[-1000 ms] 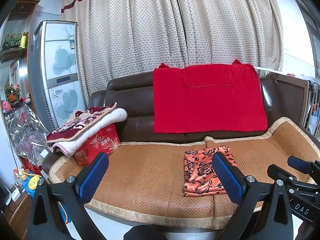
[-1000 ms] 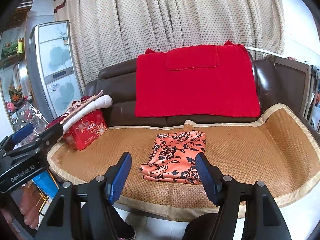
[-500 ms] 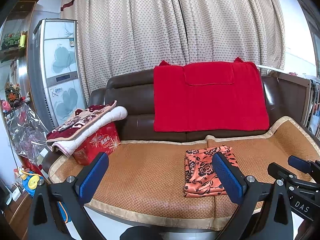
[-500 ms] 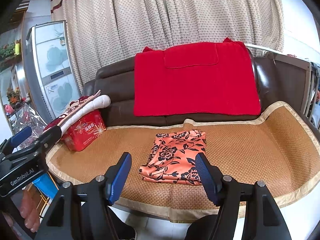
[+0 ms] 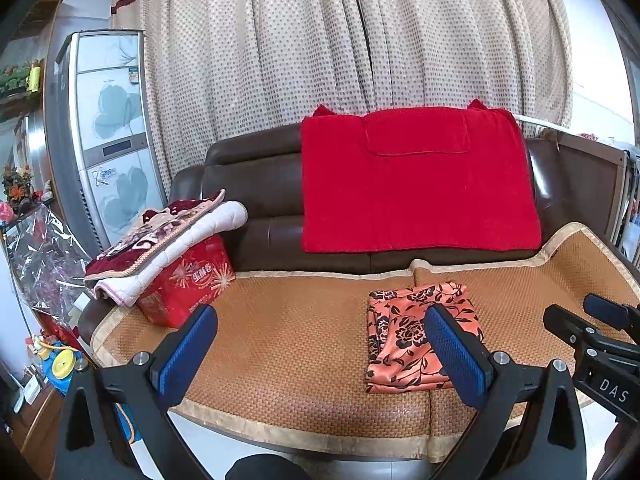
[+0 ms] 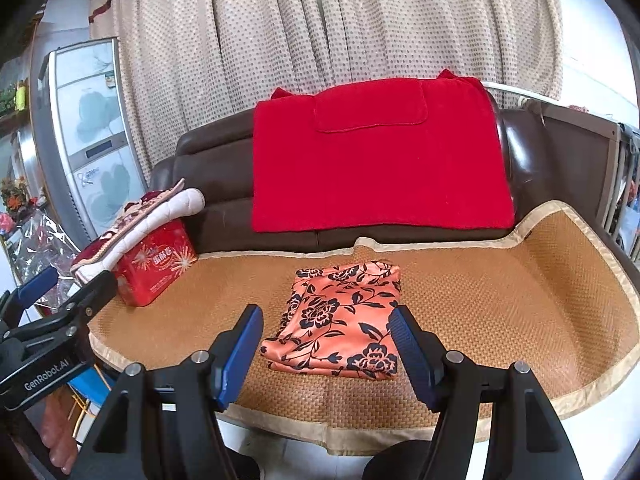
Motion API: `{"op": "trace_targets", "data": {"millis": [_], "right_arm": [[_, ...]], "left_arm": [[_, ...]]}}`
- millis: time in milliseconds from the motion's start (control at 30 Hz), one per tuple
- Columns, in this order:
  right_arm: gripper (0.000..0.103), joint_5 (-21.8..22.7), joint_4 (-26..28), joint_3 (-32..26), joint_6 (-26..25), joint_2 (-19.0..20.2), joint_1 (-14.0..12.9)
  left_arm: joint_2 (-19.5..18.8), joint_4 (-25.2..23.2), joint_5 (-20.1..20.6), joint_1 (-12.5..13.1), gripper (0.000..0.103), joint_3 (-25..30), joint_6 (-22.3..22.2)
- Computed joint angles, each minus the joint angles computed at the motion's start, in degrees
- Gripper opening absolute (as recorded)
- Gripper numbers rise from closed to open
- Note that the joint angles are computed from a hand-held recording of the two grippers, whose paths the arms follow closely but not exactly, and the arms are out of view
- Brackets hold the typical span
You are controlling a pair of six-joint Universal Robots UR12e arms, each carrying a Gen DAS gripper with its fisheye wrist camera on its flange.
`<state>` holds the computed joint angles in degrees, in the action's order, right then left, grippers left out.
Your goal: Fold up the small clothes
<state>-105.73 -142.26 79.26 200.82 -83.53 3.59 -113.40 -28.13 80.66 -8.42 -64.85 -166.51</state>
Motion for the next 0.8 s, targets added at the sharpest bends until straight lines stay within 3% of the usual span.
{"op": "trace_targets", "data": {"millis": [800], "right_arm": [[0.07, 0.7, 5.2, -10.3, -2.8, 8.6, -0.8]], "left_arm": [[-9.2, -9.3, 2.4, -0.9, 0.103, 12.7, -2.0]]}}
